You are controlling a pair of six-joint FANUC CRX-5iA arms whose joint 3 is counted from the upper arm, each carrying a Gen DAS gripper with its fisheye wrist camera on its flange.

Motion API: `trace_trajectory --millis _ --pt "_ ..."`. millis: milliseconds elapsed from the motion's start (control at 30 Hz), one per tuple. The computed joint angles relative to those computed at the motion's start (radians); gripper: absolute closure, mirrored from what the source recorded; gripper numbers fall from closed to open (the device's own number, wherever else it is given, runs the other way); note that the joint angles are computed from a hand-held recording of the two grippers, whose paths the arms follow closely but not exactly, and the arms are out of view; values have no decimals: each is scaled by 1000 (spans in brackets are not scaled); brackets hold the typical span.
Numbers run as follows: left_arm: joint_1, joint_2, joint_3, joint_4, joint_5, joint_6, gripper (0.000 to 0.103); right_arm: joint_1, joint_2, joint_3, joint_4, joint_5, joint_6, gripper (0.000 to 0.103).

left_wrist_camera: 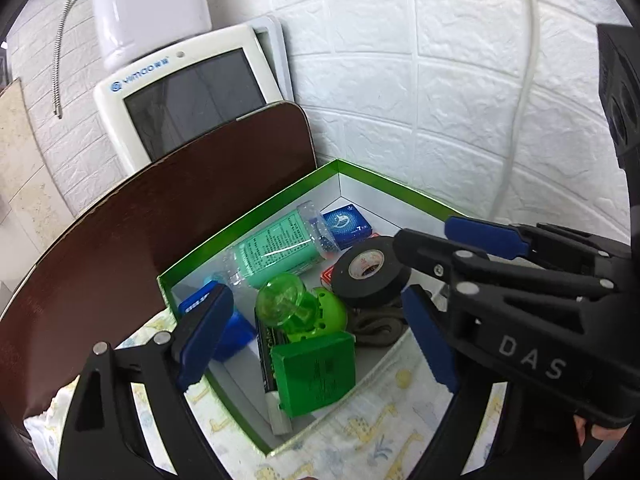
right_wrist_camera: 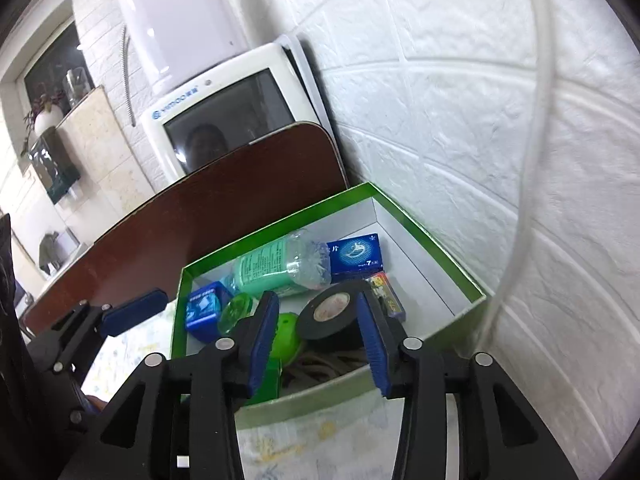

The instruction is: Organize rigid objects

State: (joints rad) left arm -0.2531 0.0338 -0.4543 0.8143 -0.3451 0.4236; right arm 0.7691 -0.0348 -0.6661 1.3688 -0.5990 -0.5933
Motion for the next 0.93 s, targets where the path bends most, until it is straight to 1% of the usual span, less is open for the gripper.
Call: trace_trajectory --millis 133,200,267,567,700,800,933 --pt "13 -58 -67 68 14 -50 16 76 -19 -13 -22 -85 10 45" --pt "18 -89 -103 98 23 -73 16 120 -30 -17 -46 -130 16 43" --pt "20 -118 -140 146 31 -112 15 154 -37 -17 -72 -167 28 42" --pt "27 -232 -270 393 13 -325 15 312 -47 7 -140 -352 55 42" --pt "27 -264 -301 437 21 -364 15 354 -43 19 -163 -403 49 40" --pt "33 -275 -313 461 19 -385 15 363 -41 21 -172 -417 39 37" --pt "38 -284 -321 483 27 -400 15 369 -34 31 -184 -431 47 37"
